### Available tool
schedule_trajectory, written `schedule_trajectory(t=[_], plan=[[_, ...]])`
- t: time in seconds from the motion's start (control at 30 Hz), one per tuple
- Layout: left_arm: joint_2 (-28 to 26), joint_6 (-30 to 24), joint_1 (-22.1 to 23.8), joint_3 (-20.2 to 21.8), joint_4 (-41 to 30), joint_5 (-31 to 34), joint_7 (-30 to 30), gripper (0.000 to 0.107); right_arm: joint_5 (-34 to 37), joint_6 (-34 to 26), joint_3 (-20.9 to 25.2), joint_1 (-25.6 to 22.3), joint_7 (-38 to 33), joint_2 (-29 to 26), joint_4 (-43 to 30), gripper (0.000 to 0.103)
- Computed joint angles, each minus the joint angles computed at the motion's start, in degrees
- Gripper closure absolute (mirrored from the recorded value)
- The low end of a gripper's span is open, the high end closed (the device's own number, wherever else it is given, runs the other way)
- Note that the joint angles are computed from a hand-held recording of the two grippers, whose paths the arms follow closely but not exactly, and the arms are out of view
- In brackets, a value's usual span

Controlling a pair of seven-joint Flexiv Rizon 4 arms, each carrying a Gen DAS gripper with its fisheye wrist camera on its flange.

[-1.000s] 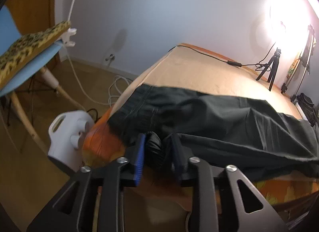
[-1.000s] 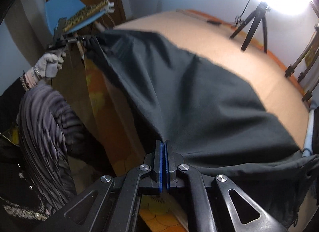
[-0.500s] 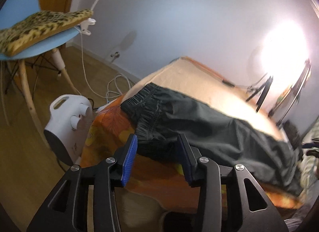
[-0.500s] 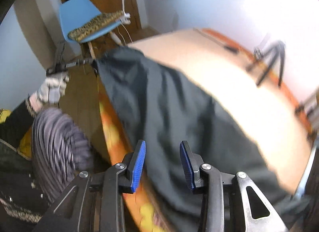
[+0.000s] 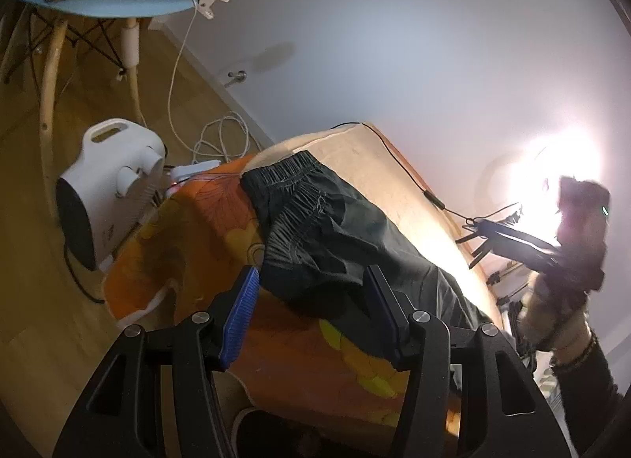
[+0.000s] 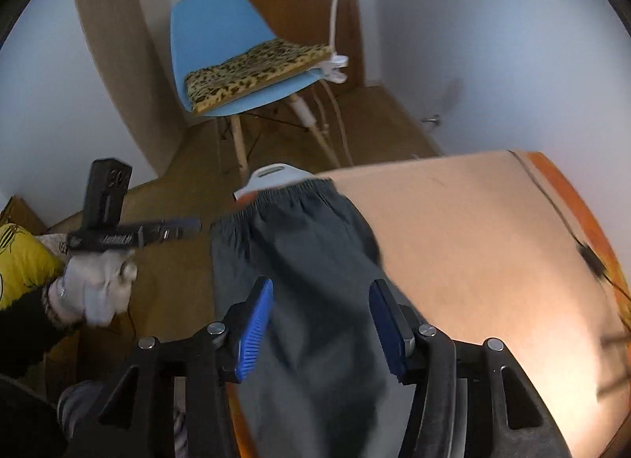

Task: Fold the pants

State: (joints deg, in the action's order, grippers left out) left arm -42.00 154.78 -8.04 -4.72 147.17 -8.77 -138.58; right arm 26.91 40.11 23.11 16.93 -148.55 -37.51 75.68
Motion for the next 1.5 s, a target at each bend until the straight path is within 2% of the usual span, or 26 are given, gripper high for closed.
schedule_trajectory(t=[0.17, 0.3, 0.37, 0.5, 0.53, 0.57, 0.63, 0.67, 0.7, 0.73, 0.87, 0.9, 0.97, 1.13, 1.3, 1.37, 1.5], plan=[[-3.31, 1.65, 3.77, -1.17, -1.62, 4.45, -4.07, 0.053, -3.98, -3.78, -0.6, 7.07, 5.65, -8.2, -9.28, 0.049], [-6.01, 7.68, 4.84, -1.01, -1.28, 5.51, -7.49, 0.053, -5.8, -8.16, -0.23, 10.47, 9.3, -13.23, -15.6, 0.046], [-6.18, 8.05, 5.06, -0.94, -1.25, 5.2, -7.5, 0.053, -7.15, -9.21, -0.73, 12.26, 9.83, -14.78, -17.15, 0.046], [-8.2, 7.1, 7.88, -2.02, -2.92, 9.78, -8.26, 0.053, -9.88, -9.95, -1.83, 15.16, 11.72, -16.8, -18.92, 0.047], [-8.7, 7.36, 7.76, -2.16, -3.2, 9.61, -8.32, 0.053, -10.15, -10.79, -1.73, 15.49, 12.19, -17.45, -19.86, 0.055], [-9.19, 7.69, 7.72, -2.26, -3.47, 9.63, -8.37, 0.053, -10.2, -11.68, -1.5, 15.55, 12.31, -17.74, -20.25, 0.067], [-10.64, 9.15, 7.74, -2.54, -4.31, 10.11, -8.75, 0.057, -10.27, -12.84, -1.2, 15.52, 11.63, -17.91, -20.25, 0.079], [-10.76, 9.24, 7.52, -2.68, -4.35, 9.62, -8.65, 0.069, -10.12, -11.43, -1.11, 15.43, 10.54, -17.1, -18.59, 0.089], [-10.01, 8.22, 7.06, -2.84, -3.93, 8.43, -8.15, 0.081, -9.83, -10.74, -0.86, 15.04, 9.76, -16.48, -17.5, 0.093], [-9.57, 7.87, 6.67, -2.74, -3.72, 7.82, -7.7, 0.081, -9.5, -10.69, -0.6, 14.65, 9.48, -16.12, -17.12, 0.097], [-4.44, 5.11, 2.76, -1.12, -2.43, 2.86, -2.08, 0.085, -5.49, -8.93, 1.31, 11.38, 8.04, -13.42, -14.88, 0.1], [-2.94, 3.91, 1.81, -0.68, -2.26, 1.6, -0.28, 0.088, -4.7, -8.64, 1.49, 10.79, 7.86, -12.93, -14.7, 0.1], [0.72, 0.29, 0.07, 0.31, -2.2, -1.19, 4.11, 0.101, -3.24, -7.42, 1.63, 9.92, 7.53, -12.05, -14.47, 0.101], [4.04, -5.93, 1.17, 1.63, -4.15, -1.51, 10.02, 0.101, -1.73, -5.62, 1.01, 10.49, 10.4, -13.44, -18.3, 0.101], [3.74, -11.1, 2.9, 2.08, -5.58, -1.76, 12.9, 0.101, -4.0, -3.1, -1.03, 13.85, 14.4, -16.92, -22.68, 0.101], [2.57, -11.53, 3.58, 1.96, -5.86, -1.29, 12.8, 0.101, -5.38, -3.14, -1.72, 15.23, 16.58, -18.98, -24.88, 0.101], [1.94, -14.39, 2.92, 2.22, -6.57, -3.21, 13.9, 0.1, -8.79, -1.03, -2.94, 17.34, 17.54, -21.0, -25.04, 0.101]])
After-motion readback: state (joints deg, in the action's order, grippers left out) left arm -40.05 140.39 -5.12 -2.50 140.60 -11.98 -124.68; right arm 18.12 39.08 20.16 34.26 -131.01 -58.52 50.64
